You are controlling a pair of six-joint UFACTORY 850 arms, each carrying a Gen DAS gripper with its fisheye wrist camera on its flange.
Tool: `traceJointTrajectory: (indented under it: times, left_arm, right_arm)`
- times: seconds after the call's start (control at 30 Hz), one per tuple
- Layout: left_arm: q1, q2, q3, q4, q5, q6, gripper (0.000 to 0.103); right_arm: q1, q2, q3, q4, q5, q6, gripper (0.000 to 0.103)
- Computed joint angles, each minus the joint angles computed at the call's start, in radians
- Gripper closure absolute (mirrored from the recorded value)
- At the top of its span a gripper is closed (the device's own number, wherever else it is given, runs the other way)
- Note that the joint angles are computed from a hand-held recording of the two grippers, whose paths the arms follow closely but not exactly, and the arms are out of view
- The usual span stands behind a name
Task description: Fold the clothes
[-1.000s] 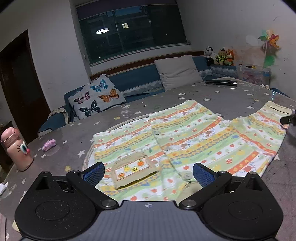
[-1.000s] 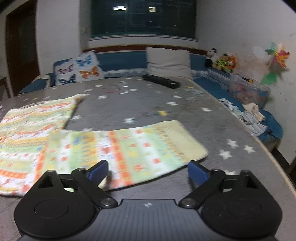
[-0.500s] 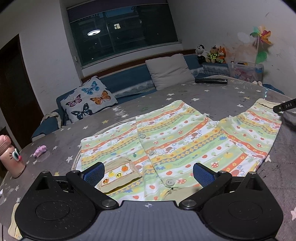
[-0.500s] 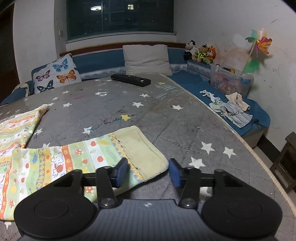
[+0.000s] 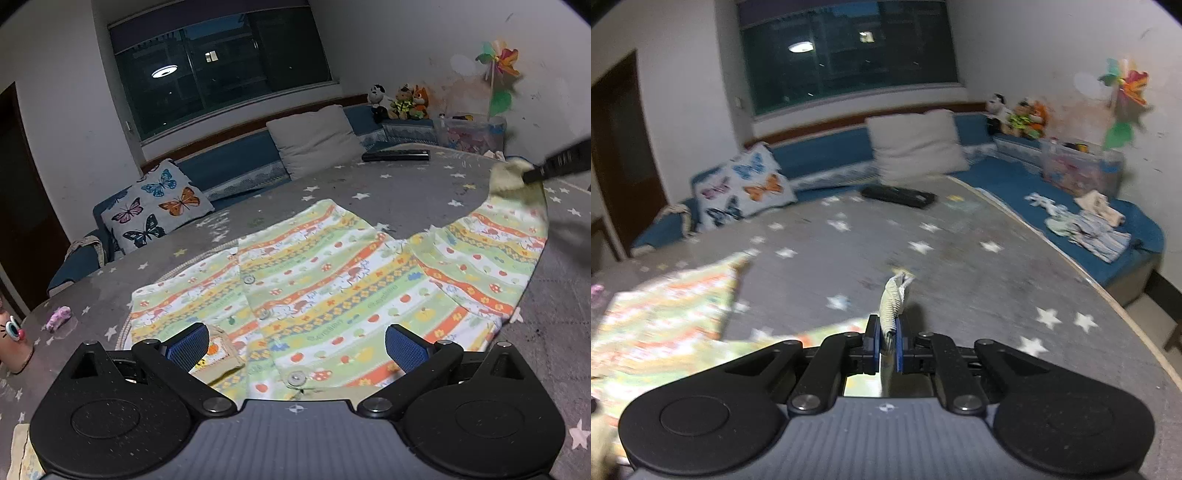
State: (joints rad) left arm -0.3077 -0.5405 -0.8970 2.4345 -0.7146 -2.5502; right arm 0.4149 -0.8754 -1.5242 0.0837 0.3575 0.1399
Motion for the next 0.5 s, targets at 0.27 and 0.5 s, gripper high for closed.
traceJointTrajectory:
  times: [0.27, 0.5]
  left_arm:
    - [0.012, 0.012, 0.033, 0.029, -0.020, -0.051, 0.000]
    - [0.033, 0.037, 0.083, 0.058, -0.050, -0.124, 0.000]
  right_arm:
    - [0.040, 0.058, 0.016, -0.429, 0.059, 0.388, 0.096]
    - [0.097, 0.042, -0.061, -0.737, 0.104, 0.664, 0.096]
